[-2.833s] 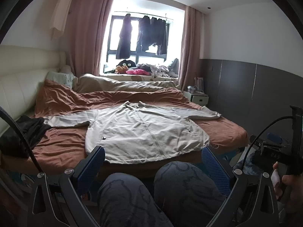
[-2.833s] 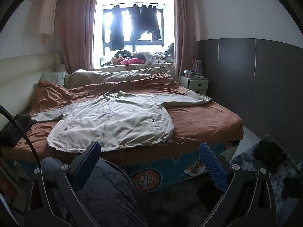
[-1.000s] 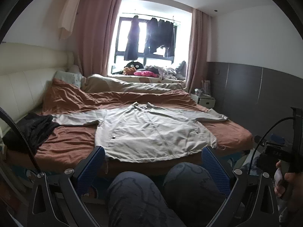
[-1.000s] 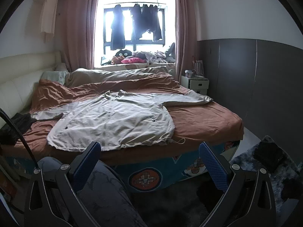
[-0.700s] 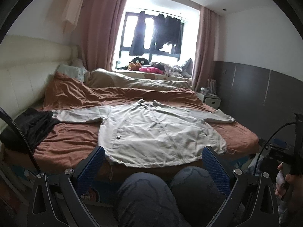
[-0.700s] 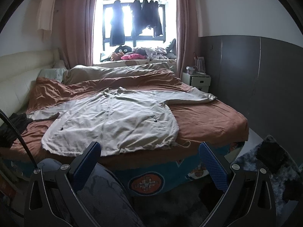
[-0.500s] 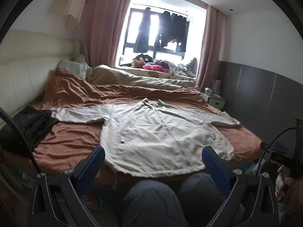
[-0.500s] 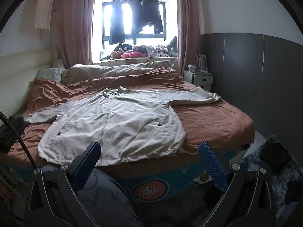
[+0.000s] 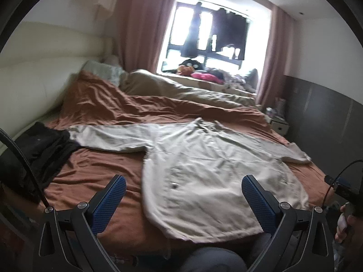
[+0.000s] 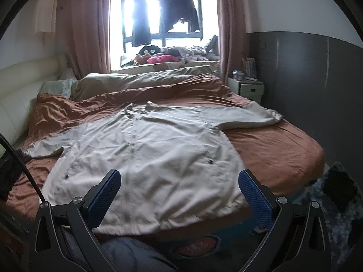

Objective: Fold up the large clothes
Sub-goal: 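Move both tools down toward the beige jacket's sleeve and body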

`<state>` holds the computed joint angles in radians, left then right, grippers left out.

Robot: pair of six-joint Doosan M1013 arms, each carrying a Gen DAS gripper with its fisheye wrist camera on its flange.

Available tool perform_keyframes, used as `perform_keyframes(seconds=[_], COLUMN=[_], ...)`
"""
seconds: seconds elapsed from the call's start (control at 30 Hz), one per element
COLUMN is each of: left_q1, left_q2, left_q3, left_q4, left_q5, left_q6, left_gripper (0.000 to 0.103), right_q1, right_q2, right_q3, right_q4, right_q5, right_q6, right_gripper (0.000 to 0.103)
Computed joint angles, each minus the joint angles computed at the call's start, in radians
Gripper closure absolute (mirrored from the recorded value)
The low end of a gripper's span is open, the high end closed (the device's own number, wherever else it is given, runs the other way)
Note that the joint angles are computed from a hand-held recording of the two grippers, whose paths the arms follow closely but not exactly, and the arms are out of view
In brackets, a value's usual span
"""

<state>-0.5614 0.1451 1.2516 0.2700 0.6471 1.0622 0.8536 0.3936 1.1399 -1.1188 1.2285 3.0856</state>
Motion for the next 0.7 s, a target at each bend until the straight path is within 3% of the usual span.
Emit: perform_keyframes(seconds=[0.2, 0.33, 0.5, 0.7], left_q1=[0.059, 0.095, 0.137, 0.190], left_q2=[0.049, 0.084, 0.144, 0.230], left_q3=[-0.059, -0.107, -0.196, -0.325], left_q4=[0.009, 0.000, 0.001, -0.030], left_q5=[0.052, 0.088, 0.157, 0.236], left_q6=[-0.057, -0.071, -0.078, -0.094], left_gripper=[0.012, 0.014, 0.022, 0.024], right_q1=[-0.060, -0.101, -0.150, -0.204], right_q2=[0.053, 0.091, 0.141, 0.221], right_q3=[-0.092, -0.160, -0.254, -0.394], right_q4=[0.074, 0.149, 0.254, 0.418], right_q5=[-0.110, -0.183, -0.266, -0.334], right_q6=[-0.095, -0.162, -0.249, -0.402], right_gripper=[0.000, 0.000, 0.000, 0.006])
